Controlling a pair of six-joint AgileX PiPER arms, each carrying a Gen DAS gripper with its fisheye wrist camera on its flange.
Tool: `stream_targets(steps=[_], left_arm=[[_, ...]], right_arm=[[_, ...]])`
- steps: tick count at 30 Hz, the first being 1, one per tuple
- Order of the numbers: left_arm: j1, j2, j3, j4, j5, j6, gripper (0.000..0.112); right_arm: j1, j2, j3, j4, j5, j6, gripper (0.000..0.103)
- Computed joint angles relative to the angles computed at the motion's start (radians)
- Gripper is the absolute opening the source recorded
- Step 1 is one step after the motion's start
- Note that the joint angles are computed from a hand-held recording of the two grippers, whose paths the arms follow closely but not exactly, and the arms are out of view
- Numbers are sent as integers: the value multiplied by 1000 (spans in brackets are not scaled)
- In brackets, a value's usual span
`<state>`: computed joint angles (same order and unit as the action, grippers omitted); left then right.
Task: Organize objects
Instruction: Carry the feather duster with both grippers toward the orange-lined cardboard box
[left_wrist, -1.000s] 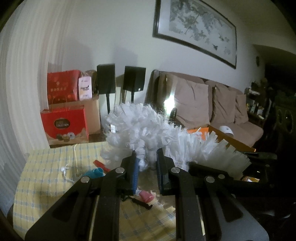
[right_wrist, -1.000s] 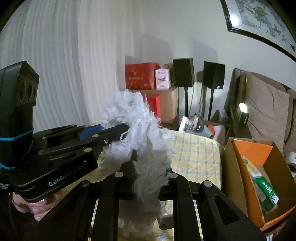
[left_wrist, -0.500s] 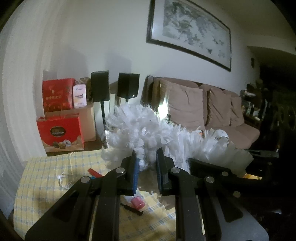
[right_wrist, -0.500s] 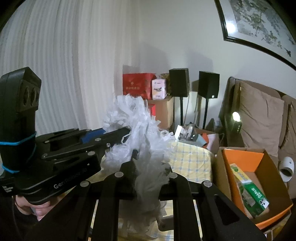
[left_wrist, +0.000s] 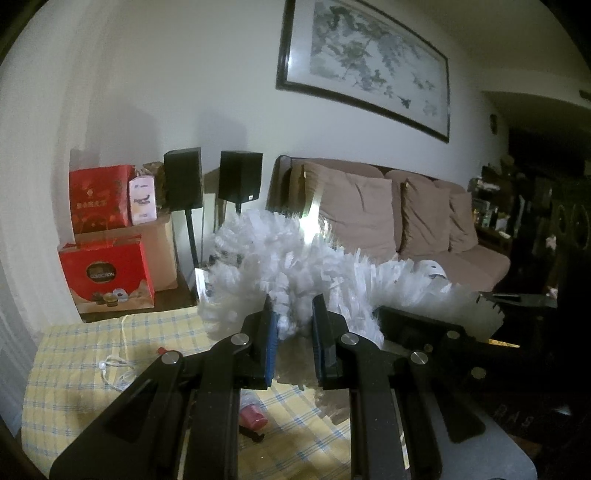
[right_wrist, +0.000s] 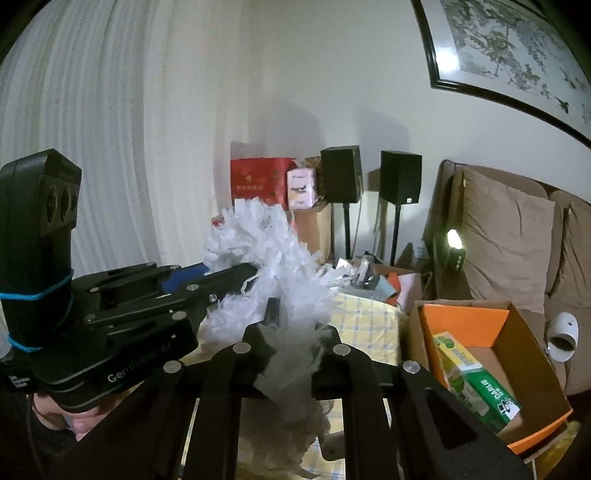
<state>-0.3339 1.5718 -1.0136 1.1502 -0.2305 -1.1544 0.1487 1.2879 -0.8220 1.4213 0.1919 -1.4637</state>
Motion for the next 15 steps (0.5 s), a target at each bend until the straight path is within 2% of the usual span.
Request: stream_targets(steps=[15], left_arm=[[-16, 10, -17, 69, 22, -76, 14]], right_arm=[[-24, 15, -6, 6, 17, 1, 8]])
